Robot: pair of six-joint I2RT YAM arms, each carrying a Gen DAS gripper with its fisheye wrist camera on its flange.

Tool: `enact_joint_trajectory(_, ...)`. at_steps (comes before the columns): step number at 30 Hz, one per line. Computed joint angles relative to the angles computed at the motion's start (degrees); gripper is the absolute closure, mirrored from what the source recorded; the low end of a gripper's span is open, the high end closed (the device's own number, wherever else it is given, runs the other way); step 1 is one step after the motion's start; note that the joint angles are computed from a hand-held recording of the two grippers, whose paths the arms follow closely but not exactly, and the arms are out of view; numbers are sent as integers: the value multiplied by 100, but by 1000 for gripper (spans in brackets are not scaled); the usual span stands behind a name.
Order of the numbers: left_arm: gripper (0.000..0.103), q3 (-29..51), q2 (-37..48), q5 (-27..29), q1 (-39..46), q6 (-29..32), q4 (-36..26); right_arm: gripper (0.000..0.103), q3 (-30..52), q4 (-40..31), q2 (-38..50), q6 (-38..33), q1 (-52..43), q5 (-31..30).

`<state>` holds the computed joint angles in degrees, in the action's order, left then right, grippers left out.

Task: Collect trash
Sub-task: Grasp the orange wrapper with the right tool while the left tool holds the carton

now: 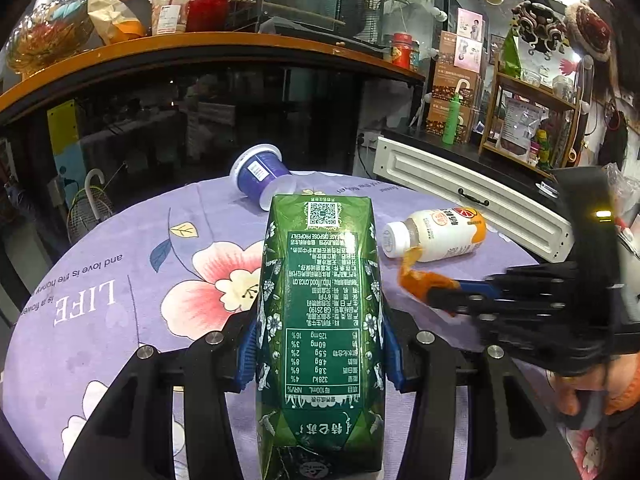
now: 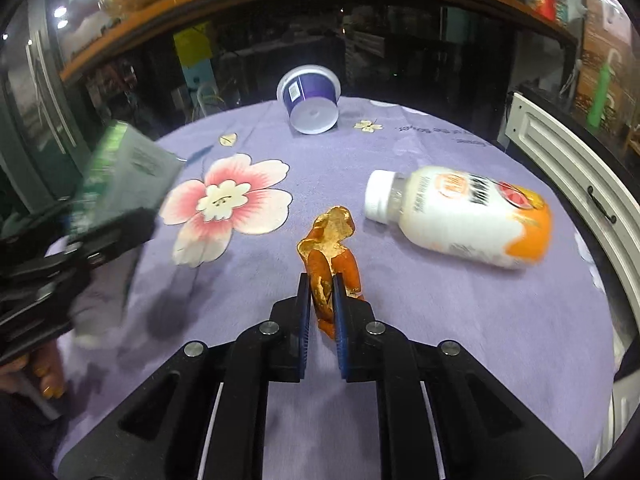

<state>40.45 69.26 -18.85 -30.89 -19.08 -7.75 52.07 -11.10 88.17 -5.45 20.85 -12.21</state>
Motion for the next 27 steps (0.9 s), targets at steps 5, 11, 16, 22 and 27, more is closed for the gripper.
enact_joint_trajectory(5, 54, 106, 114, 142, -120, -87, -42, 91, -780, -405, -1275, -142, -480, -443)
enact_joint_trajectory(11, 54, 437, 212, -240, -1002, -218, -350, 91, -1513, -1215, -2812, -619, -1467, -1085)
enact_joint_trajectory(16, 54, 706, 416, -577, -1933, -610, -494, 91, -1928, -2189, -3842, -1485, -2959, -1971)
enact_joint_trajectory(22, 54, 1057, 878, -972, -2967, -1064, -534, 91, -2010, -3866, -4172, -3701, -5655, -3339)
enact_joint_trajectory(27, 54, 1378, 1348, -1093, -3567, -1361, -453, 91, -1773, -5455, -3337, -6524, -7983, -3922)
